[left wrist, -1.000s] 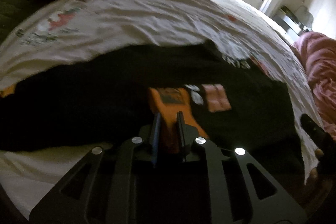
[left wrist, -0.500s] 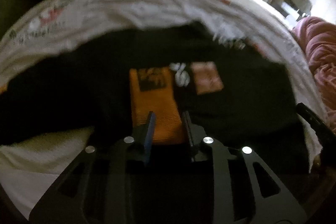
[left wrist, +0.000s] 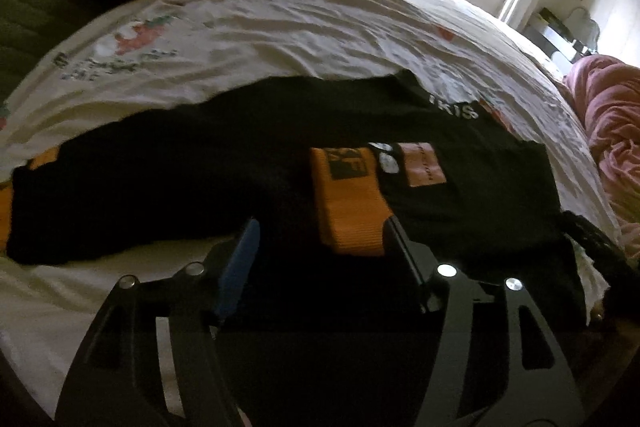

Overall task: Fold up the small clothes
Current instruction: 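Grasp the folded cuff with the left tool, lay it flat, release, then move the left tool to the other orange sleeve cuff and grasp it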

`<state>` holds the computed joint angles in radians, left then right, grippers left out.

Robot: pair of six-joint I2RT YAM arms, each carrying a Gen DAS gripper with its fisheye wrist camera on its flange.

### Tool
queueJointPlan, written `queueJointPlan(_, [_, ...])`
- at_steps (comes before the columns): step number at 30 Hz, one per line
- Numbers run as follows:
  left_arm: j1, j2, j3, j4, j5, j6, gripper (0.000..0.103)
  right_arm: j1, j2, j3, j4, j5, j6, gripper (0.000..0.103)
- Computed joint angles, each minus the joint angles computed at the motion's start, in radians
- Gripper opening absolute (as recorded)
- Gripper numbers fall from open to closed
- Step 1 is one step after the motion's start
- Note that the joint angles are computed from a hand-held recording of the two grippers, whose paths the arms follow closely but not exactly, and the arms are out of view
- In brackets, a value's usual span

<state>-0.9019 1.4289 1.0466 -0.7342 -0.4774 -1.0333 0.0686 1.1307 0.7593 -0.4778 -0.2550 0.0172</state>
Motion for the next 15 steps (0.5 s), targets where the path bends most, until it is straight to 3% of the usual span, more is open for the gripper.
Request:
queueJointPlan(1, [-0.004, -0.009, 0.001, -0.023, -0.014, -0.012, 0.079, 0.02, -0.015, -0.001, -0.001, 0.002, 0.012, 0.094])
queueJointPlan(2, [-0.008, -0.023, -0.001, -0.046, -0.031, -0.025, 0.081, 0.041, -0.024, 0.001, -0.002, 0.005, 0.024, 0.095])
queueJointPlan(15, [-0.015, -0.252, -0.132, -0.206, -0.102, -0.175, 0.091, 0.373, -0.068, 0.031, 0.029, 0.131, 0.166, 0.098])
